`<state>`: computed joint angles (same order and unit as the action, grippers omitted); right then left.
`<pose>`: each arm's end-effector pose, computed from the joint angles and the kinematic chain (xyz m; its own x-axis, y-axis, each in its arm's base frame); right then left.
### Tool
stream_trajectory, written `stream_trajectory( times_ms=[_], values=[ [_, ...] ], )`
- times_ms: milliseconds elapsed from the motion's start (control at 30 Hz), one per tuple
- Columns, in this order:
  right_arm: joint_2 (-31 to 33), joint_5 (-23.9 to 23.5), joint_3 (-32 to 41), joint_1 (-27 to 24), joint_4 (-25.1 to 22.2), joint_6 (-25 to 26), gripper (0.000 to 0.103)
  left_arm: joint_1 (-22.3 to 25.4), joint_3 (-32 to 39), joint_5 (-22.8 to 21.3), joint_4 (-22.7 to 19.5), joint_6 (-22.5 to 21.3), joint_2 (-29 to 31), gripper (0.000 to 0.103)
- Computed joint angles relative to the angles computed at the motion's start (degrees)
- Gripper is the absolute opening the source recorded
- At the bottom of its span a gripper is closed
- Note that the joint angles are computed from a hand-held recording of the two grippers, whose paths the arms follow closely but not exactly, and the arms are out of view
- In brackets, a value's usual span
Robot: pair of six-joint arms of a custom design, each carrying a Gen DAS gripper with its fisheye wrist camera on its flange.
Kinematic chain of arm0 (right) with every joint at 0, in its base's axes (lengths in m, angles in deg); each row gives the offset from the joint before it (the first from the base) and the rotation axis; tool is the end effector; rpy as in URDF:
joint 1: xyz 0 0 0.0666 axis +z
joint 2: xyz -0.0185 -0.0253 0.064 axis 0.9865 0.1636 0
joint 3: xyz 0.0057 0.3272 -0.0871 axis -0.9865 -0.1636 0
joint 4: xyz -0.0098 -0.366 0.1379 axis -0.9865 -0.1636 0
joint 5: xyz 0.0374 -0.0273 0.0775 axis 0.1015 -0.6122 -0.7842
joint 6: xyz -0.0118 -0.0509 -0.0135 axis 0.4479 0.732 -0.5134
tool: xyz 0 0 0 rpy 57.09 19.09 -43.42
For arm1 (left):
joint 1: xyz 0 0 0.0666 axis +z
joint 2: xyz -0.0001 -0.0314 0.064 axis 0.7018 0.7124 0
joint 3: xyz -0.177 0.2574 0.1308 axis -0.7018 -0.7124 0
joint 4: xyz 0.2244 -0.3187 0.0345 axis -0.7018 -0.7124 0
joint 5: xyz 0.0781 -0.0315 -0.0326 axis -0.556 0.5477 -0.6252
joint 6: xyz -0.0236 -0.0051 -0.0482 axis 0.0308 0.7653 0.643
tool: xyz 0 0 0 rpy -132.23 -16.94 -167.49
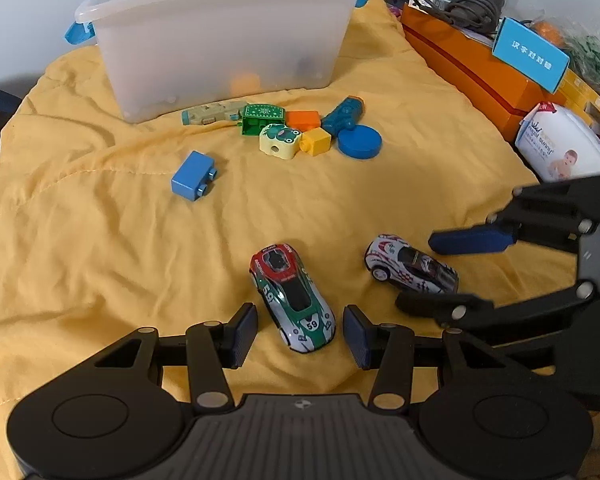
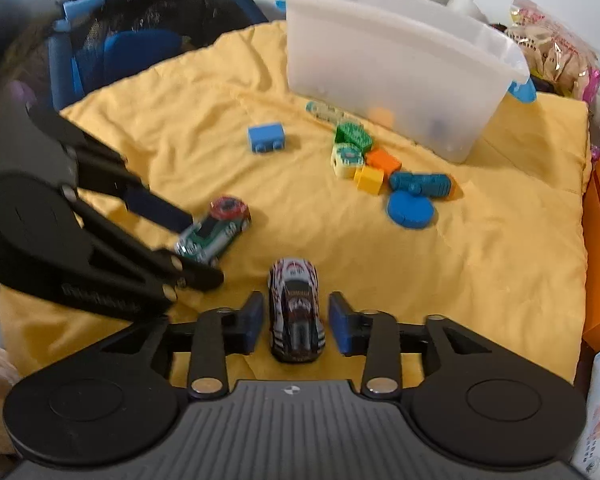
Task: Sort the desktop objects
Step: 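Grasp the black-and-white race car with the right gripper, then carry both cars over the white bin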
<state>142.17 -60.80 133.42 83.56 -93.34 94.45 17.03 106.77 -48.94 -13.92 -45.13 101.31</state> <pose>0.6439 0.0491 0.3834 -0.3762 -0.7134 -0.5912 -0.8487 0.5214 -0.0890 0.5744 -0.2901 0.3827 -0.8282 -0.1462 -0.5411 -0.1197 0.9892 -0.0841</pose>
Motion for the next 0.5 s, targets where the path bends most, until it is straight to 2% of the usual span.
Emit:
stream_trajectory(
  times_ms=[33,100,133,167,300,433,500],
  values=[
    [0.6,0.3,0.5,-0.1,-0.6,-0.1,0.045,0.0,-0.1,-0.1,0.3,0.1,0.0,0.051],
    [2.2,-1.1,2.7,-0.6,-2.5,-1.6,0.044,0.0,-0.8,-0.3,0.9,0.1,-0.4,0.04],
    [3.6,-1.7,5.1,-0.8,-4.6,-2.5,0.042,0.0,-0.7,-0.6,0.6,0.2,-0.4,0.035],
    [4.3,-1.8,6.4,-0.9,-5.6,-2.7,0.035,0.0,-0.3,-0.7,0.0,0.6,-0.3,0.034],
    [3.9,-0.7,7.0,-0.7,-6.1,-2.6,0.033,-0.1,-0.4,-1.3,0.5,-0.2,-1.1,0.033],
    [2.2,-2.2,5.5,-1.2,-1.4,-5.0,0.033,-0.3,0.6,-2.7,1.2,-2.0,-1.5,0.033],
    [4.2,-1.6,8.7,-1.0,-3.1,-5.6,0.033,-0.1,1.9,-3.3,1.2,-2.7,-1.1,0.033]
  ],
)
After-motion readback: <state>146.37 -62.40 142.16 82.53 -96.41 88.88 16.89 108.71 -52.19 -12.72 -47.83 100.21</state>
